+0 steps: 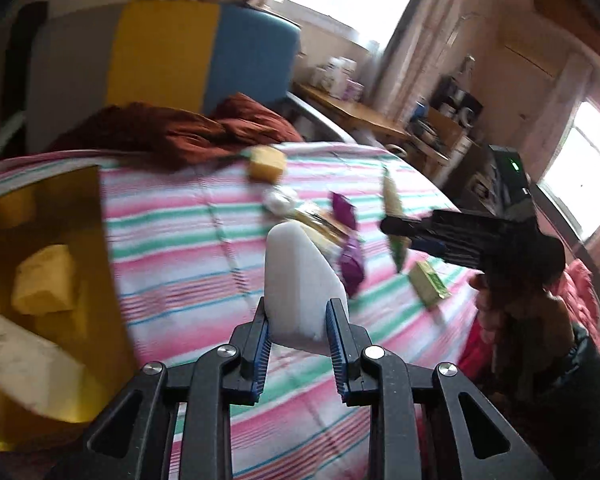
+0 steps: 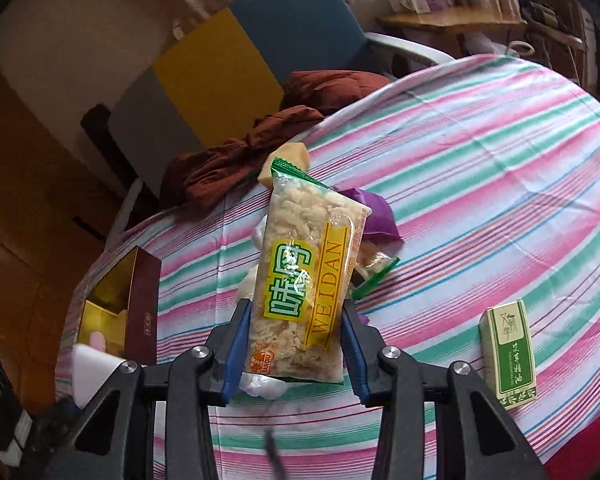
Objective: Organize objects
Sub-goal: 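Grasp the white foam block with the left tool while the right tool lifts the bag, then carry the bag and foam block over the gold tray and release both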
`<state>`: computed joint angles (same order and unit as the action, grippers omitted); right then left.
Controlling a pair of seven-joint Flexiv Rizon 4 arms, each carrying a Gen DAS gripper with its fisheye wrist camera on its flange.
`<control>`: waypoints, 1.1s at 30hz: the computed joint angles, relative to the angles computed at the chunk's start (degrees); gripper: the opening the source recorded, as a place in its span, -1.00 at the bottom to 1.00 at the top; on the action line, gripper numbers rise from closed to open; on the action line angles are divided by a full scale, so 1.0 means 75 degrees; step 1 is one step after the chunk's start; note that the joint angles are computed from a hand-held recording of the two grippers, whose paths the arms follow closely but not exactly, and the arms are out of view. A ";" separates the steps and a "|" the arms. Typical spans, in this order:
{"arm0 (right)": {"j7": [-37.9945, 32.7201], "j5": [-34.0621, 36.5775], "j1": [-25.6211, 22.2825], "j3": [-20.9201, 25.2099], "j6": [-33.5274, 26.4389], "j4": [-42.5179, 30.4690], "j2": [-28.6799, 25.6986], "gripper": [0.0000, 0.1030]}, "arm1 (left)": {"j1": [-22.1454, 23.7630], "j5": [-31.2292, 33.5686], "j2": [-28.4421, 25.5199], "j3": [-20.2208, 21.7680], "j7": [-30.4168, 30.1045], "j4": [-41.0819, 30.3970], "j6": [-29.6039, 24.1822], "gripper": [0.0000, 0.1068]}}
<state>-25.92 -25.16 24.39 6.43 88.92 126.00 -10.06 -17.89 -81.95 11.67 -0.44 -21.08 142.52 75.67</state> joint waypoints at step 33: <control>-0.3277 0.1058 0.1393 0.1461 -0.1508 -0.3266 -0.1833 -0.18 | 0.1393 -0.0159 0.1326 0.1290 0.0192 0.0674 0.2100 -0.50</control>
<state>-50.50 -17.22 34.84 17.39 77.61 101.50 -23.81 -7.44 -83.15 21.61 9.23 -19.64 147.57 91.42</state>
